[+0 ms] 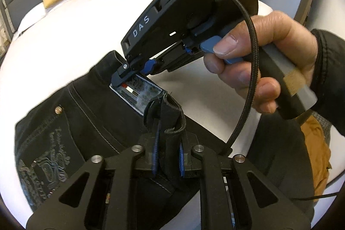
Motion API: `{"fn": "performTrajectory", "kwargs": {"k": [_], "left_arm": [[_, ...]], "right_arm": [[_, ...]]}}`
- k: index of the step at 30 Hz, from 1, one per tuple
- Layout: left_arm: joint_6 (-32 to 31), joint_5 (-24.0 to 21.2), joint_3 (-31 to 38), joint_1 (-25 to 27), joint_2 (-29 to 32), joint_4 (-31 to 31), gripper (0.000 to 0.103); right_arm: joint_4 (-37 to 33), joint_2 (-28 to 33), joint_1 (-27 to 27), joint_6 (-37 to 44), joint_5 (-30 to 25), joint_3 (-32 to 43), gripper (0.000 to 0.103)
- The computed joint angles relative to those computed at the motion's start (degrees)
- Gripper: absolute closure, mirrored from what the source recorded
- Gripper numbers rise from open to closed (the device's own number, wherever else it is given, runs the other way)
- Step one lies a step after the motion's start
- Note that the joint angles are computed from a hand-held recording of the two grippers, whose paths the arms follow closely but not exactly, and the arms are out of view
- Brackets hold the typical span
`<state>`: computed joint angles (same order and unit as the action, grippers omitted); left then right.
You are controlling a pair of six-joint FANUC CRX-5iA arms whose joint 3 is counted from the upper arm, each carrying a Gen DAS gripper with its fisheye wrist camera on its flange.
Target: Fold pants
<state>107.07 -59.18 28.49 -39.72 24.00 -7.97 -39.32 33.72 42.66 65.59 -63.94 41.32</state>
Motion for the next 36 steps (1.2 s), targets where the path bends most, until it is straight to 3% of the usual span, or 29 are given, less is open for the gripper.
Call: {"fn": "performTrajectory", "kwargs": {"k": [2,5,6,8,12,14,17,19,20,21,23,25,31,34,36], "left_arm": [[-1.4,0.6,-1.5,1.5,-0.9,3.8,0.082],[-4.2,2.9,-7.0,4.1,-5.0,11.4,0.081],[-5.0,4.3,-9.7,5.0,-7.1,14.0,0.081],[-5.7,7.3,-15.4,7.2,-12.2,17.0,0.081],[-8.4,13.6,-24.3,14.0,-18.6,22.1,0.081],[-13.1,19.2,-31.2,18.7,-20.1,30.1,0.081],[-24.0,20.8,-37.7,25.0,-18.0,46.5,0.084],[-25.0,18.8,-38.7,26.8,-16.2,49.1,0.090],[-26.6,18.8,-40.2,27.2,-15.9,51.3,0.090],[-28.9,19.4,-42.4,27.1,-16.3,54.4,0.091],[-32.3,21.2,-45.8,26.4,-18.2,58.1,0.091],[-35.9,21.9,-49.2,25.3,-20.5,62.2,0.091],[-39.4,24.4,-54.6,20.7,-24.7,62.5,0.091],[-45.1,27.7,-59.2,18.3,-26.1,68.6,0.091],[-51.1,30.4,-63.0,15.8,-26.9,77.7,0.091]], "right_arm": [[-3.7,-1.4,-1.2,-0.1,2.3,-2.7,0.089],[1.3,-3.8,0.2,-3.2,3.7,-4.8,0.079],[4.1,-4.8,0.9,-4.4,3.9,-5.4,0.071],[3.6,-6.4,0.9,-3.5,4.0,-6.0,0.071],[-1.6,-7.0,1.4,3.4,2.7,-3.0,0.087],[-1.7,-4.8,2.4,4.9,-0.5,0.9,0.092],[-1.1,-0.7,2.9,2.6,-5.3,5.7,0.092],[1.8,1.7,3.6,-1.0,-8.1,7.2,0.093],[1.9,2.2,3.4,-2.6,-8.7,6.7,0.101],[-0.5,1.4,2.5,-2.4,-6.9,4.3,0.103],[-3.9,-0.7,1.3,-1.3,-3.1,-0.2,0.103],[-2.6,-1.7,2.0,-1.2,-2.5,-1.3,0.103],[-0.9,-2.5,3.3,-1.5,-5.1,-0.7,0.103],[-2.3,-4.6,3.5,0.2,-4.4,-3.2,0.103],[-3.2,-6.4,3.7,1.0,-2.3,-6.2,0.103]]}}
